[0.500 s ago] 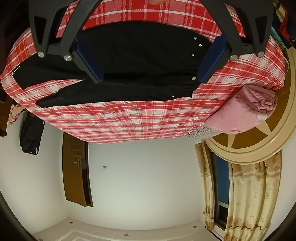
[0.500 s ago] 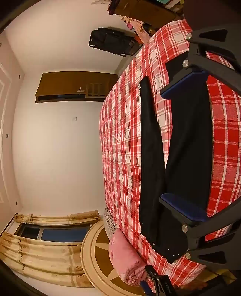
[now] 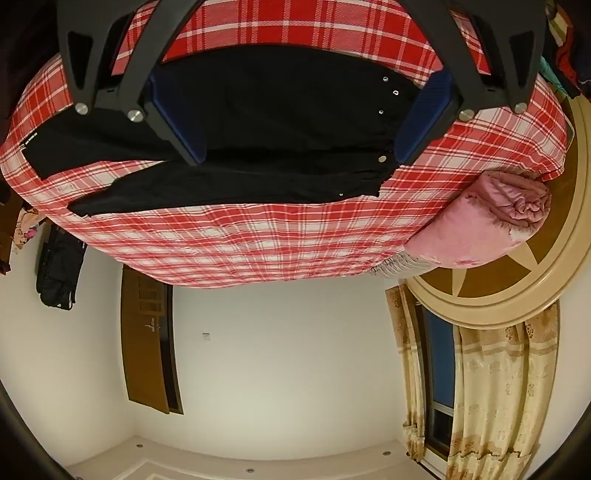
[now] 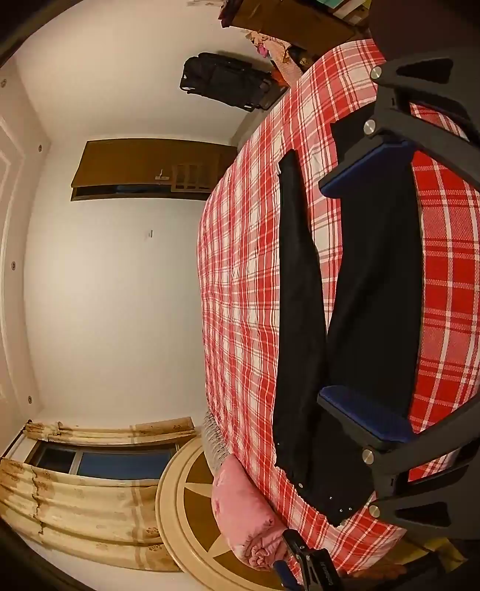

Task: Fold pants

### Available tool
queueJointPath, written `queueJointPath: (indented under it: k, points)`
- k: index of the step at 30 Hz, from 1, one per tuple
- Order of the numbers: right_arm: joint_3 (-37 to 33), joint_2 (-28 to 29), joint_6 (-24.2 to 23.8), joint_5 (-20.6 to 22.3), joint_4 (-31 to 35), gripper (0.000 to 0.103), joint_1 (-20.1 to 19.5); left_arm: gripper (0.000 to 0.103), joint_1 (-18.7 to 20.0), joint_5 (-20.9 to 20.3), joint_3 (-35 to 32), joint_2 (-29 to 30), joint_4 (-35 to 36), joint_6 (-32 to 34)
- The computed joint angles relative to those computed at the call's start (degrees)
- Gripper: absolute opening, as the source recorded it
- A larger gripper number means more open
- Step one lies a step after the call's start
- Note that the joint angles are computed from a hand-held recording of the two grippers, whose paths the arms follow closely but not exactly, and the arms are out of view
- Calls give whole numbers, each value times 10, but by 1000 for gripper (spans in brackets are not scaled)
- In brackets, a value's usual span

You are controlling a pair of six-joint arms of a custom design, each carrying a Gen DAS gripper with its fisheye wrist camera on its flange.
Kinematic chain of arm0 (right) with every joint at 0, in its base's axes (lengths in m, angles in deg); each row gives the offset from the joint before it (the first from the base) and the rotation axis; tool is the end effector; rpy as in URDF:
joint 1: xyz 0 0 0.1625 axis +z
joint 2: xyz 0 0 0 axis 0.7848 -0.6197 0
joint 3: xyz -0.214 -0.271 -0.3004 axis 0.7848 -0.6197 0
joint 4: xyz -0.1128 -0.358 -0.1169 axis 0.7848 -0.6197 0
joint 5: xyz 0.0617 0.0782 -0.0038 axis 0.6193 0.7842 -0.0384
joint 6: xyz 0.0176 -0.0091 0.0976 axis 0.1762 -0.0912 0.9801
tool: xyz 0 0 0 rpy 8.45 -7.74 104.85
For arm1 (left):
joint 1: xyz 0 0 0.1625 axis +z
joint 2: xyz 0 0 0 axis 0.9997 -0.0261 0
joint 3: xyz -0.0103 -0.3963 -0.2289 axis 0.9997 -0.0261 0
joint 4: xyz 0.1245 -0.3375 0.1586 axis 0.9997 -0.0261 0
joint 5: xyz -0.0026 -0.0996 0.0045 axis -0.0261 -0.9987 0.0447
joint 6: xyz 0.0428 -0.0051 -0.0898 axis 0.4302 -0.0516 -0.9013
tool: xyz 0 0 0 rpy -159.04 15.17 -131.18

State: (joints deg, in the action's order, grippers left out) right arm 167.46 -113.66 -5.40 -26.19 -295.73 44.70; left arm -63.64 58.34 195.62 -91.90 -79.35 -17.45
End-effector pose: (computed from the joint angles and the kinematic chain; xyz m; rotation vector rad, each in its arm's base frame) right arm 0.1493 -0.3652 0.2949 0.7508 -2.1520 1.2672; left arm -0.2462 -0.3702 0.1572 0.3312 1.8392 -1.3455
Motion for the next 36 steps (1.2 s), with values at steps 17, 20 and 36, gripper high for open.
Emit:
queueJointPath:
  k: [17, 20, 36]
  points:
    - [2, 6, -4, 2, -7, 102, -3, 103, 1, -6, 3, -18, 23, -10]
    - [2, 6, -3, 1, -5, 102, -2, 103, 1, -6, 2, -18, 29, -15]
    - [3, 9, -4, -1, -8, 102, 0, 103, 2, -4, 4, -14, 7, 2]
